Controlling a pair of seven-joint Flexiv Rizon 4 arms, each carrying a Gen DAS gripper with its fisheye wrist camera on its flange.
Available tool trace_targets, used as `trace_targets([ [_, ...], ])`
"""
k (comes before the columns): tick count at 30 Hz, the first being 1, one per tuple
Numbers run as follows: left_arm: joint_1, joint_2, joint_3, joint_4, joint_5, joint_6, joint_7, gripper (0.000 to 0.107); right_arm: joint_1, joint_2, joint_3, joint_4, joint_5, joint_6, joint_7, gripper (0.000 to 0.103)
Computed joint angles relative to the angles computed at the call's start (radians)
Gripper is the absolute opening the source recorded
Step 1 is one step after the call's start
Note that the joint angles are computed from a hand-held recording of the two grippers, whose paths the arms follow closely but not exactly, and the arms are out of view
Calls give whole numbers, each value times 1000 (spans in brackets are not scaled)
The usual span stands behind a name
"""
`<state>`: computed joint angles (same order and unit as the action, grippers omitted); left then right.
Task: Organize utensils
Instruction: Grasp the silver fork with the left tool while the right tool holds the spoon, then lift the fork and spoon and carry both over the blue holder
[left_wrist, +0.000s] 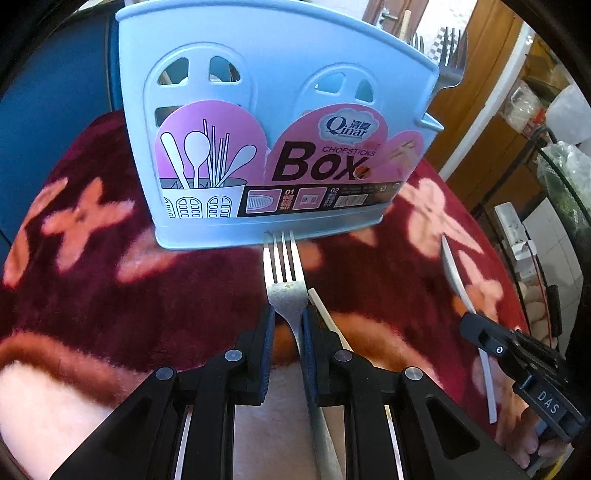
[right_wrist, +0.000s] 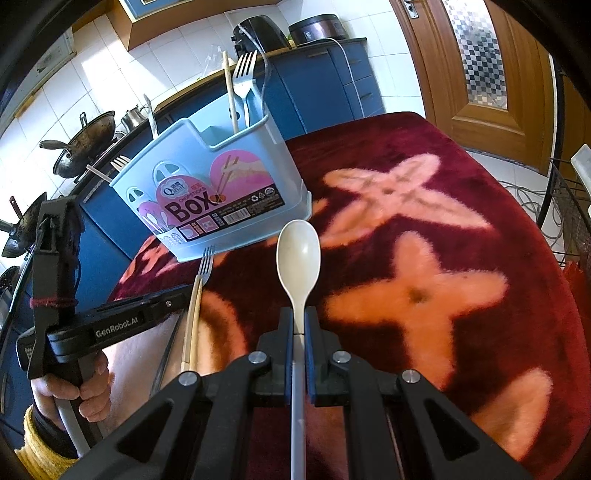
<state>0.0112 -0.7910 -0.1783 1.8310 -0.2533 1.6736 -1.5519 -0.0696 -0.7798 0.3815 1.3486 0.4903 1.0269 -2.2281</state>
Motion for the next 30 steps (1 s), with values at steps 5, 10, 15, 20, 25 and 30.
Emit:
trace_targets([
  [5, -8, 12, 8, 33, 18, 55, -5, 6, -6, 7, 11, 4, 13, 7, -14, 7],
  [10, 36, 20, -38, 84, 47, 121, -27, 5, -9, 17, 19, 11, 28, 13, -33, 7],
  [15, -2, 45, 18, 124, 48, 167, -71, 1, -13, 28, 28, 19, 48, 16, -51, 7],
  [20, 58, 39, -30, 136, 70, 145, -83, 3, -9, 37, 27, 29, 59, 16, -65, 7],
  [25, 69, 28, -40, 112, 73, 108, -79, 5, 0, 39, 19, 31, 59, 8, -61, 7],
  [30, 140, 5, -116, 121, 101, 157, -98, 3, -3, 45, 24, 35, 64, 10, -78, 7],
])
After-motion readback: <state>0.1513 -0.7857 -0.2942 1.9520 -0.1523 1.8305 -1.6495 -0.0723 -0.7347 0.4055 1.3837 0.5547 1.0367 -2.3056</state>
